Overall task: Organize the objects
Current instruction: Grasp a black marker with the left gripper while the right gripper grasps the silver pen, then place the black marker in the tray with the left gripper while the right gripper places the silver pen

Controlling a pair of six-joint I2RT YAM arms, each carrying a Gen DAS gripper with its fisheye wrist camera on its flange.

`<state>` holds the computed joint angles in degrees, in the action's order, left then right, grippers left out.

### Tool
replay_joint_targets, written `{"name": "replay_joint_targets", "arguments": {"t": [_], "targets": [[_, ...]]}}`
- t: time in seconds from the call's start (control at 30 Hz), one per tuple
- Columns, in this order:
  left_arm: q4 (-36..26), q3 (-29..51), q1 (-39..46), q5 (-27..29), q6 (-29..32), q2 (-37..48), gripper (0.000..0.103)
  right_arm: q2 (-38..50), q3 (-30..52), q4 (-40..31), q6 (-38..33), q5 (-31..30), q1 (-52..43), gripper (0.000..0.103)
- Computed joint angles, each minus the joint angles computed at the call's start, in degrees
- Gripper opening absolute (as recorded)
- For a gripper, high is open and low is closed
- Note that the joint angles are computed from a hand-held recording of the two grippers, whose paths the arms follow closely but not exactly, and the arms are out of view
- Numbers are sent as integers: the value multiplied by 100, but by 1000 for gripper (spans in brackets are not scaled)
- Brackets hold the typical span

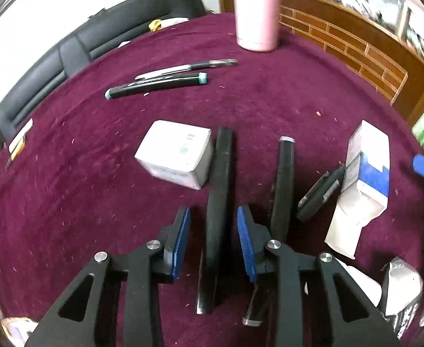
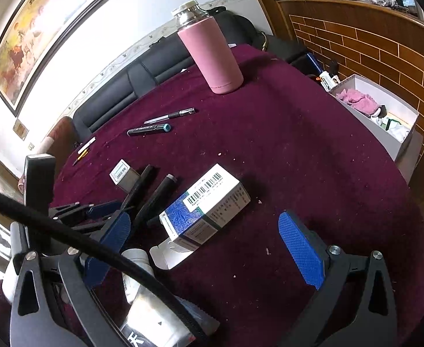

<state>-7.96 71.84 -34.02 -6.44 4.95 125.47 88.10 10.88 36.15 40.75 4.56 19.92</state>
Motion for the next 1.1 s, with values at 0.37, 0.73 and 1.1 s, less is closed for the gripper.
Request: {"name": "replay_joint_targets", "arguments": {"t": [0.37,0.73,1.1], "targets": [[662,-1474,263,652,-432,-1215,11,-21,-52,154,-135,268,261,102],[458,-5349,2271,2356,-502,-6192,12,-738,142,-451,-276,1839,1750,96],[-1699,-5958,6579,5151,2369,-7050,12,2726,5261,-4402,-1539,614,3266,48]]}}
